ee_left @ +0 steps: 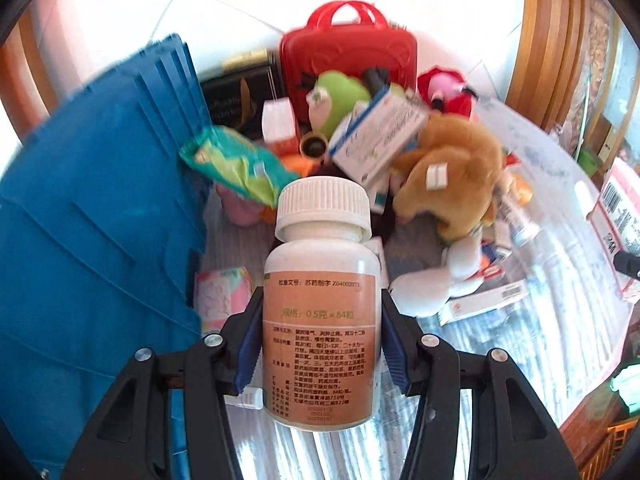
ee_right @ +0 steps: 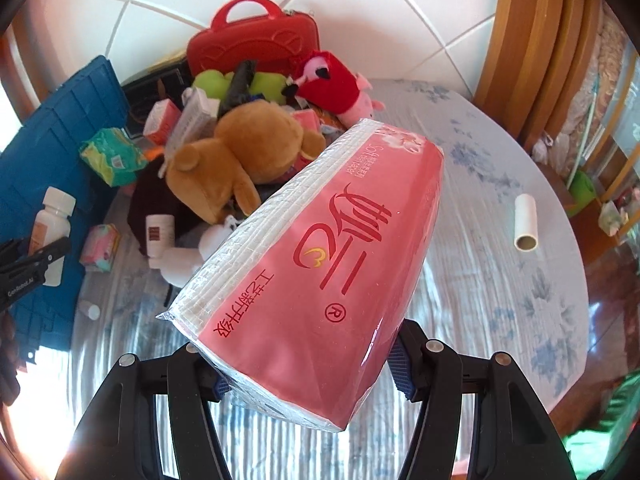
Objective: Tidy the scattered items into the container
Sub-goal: 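Carry the pill bottle and pink tissue pack over the blue crate with both tools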
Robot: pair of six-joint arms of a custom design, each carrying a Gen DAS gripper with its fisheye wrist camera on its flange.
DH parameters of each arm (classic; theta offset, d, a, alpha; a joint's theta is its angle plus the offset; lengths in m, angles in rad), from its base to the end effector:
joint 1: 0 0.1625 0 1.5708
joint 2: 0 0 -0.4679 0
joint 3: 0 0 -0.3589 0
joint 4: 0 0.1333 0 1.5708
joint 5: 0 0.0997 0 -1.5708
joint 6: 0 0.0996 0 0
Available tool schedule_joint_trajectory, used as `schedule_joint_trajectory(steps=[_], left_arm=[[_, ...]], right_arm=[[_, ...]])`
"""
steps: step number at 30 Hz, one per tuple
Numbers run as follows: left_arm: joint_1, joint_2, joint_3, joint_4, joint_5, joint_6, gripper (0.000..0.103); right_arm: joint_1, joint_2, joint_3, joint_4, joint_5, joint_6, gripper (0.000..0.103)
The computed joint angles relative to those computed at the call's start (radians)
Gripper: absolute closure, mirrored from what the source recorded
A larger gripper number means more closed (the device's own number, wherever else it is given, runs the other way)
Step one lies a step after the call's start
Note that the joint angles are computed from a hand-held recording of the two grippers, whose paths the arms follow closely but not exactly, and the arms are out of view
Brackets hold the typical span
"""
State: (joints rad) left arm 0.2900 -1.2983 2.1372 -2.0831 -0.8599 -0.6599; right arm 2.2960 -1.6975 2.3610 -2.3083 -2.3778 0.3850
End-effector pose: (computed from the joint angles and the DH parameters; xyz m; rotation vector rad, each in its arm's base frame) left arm -0.3611 -0.3147 0.2427 0.8844 2.2699 -0.5184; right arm 0.2636 -0.2049 0.3443 0.3721 -2.3925 0.6209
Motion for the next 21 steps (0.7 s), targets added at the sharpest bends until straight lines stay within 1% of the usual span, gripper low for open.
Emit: schedule_joint_trajectory(steps=[6, 13, 14, 21], left_arm=[[-0.047, -0.048, -0.067, 0.085, 0.025, -0.021, 0.052], [-0.081, -0.092, -0.126, 0.121, 0.049, -0.013, 0.052], [-0.085, -0.097, -0.133, 0.123, 0.053, -0.01, 0.052], [-0.11, -0.126, -0.189, 0.121, 0.088, 0.017, 0.052]], right_arm=[[0.078, 0.007, -0.073, 0.044, -0.007, 0.031, 0.043], [0.151, 0.043, -0.151, 0.053, -0.014, 0.031, 0.043], [0.163, 0.051, -0.166, 0.07, -0.017, 0.06, 0.043], [0.228, 0.108, -0.24, 0.05, -0.019, 0.024, 0.043]])
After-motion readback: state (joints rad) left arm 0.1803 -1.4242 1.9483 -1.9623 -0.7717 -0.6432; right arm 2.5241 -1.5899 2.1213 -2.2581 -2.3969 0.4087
